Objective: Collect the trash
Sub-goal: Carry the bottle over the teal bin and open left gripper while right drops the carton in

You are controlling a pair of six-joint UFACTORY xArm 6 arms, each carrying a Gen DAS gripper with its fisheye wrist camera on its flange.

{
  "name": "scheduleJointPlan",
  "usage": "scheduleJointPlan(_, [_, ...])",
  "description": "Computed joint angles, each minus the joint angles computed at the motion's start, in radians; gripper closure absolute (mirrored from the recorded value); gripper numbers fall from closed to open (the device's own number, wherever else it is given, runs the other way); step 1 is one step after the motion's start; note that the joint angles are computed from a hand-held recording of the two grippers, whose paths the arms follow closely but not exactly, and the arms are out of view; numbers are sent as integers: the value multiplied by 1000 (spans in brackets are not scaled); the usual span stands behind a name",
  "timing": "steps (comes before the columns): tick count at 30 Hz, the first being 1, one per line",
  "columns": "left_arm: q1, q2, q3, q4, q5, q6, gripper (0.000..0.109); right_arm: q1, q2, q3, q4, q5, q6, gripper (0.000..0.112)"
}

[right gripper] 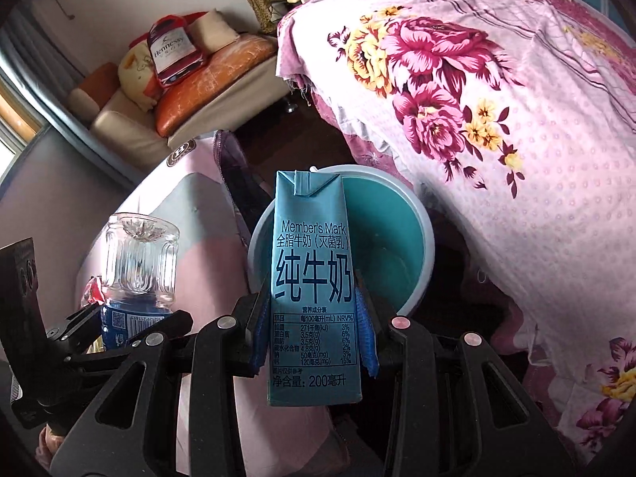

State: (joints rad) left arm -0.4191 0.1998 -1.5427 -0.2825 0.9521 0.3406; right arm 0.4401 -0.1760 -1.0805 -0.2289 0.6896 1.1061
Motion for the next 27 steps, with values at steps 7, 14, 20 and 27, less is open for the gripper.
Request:
scheduleJointPlan(7, [-48,145,-109,47,45,-52,41,-56,8,44,62,-14,-74,78])
scheduleJointPlan(14, [-54,217,-181,84,61,-83,40,-78,57,34,110,-38,-130,78])
scheduleJointPlan(20, [-39,211,-175,69,38,-94,25,-77,100,6,144,-43,-165,78])
scheduleJointPlan(27, [-19,163,-145,45,20,-90,25,-71,121,-19,144,-14,-167,78])
